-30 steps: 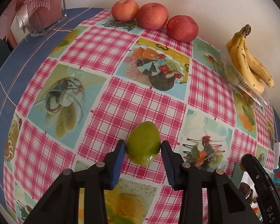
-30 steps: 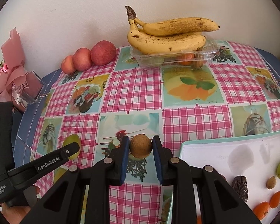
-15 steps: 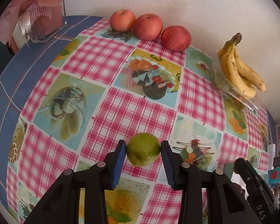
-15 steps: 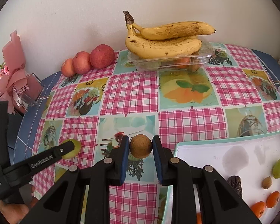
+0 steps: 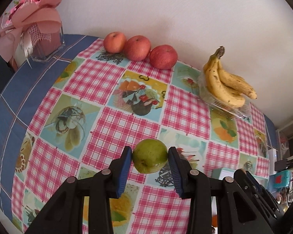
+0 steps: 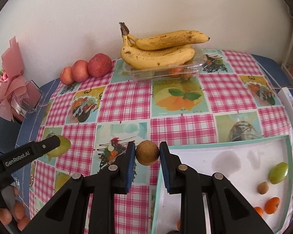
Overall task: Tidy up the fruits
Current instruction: 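Lift and carry the kiwi and green fruit over the white tray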
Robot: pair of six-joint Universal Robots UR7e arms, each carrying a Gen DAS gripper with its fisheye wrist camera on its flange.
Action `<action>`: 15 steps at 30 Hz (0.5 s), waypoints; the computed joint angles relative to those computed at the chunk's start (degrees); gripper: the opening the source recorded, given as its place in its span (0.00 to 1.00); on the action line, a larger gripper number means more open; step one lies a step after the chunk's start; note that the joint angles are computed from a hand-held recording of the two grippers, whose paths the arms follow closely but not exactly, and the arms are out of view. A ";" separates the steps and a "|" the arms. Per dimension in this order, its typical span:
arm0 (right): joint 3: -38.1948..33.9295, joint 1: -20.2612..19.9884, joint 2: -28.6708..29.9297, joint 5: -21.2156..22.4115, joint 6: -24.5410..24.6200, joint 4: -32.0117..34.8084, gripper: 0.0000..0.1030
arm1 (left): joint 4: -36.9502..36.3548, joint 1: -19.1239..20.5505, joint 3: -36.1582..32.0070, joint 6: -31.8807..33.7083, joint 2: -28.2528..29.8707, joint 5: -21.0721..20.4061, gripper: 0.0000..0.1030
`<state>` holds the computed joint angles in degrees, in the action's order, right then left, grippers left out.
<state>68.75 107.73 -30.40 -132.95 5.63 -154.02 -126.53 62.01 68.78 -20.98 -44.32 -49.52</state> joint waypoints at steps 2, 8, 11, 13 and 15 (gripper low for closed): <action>0.49 0.14 -0.56 -0.22 0.18 0.06 0.26 | -0.03 -0.45 0.45 -0.08 -0.50 -0.35 0.40; 2.38 0.65 -2.34 -1.27 1.34 0.41 0.26 | -1.08 -1.90 3.01 0.23 -2.40 -0.12 0.40; 3.52 0.98 -3.22 -1.79 2.12 0.69 0.26 | -1.77 -2.66 4.77 0.59 -3.59 0.15 0.40; 4.59 1.19 -3.97 -1.78 3.02 0.77 0.26 | -2.00 -3.10 5.97 0.72 -4.41 0.35 0.40; 5.51 1.41 -4.61 -1.80 3.72 0.86 0.26 | -2.30 -3.53 7.25 0.49 -5.30 0.44 0.40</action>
<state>74.26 109.14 -35.01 -134.76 9.35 -153.16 -128.83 58.48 76.03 -20.48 -49.62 -49.08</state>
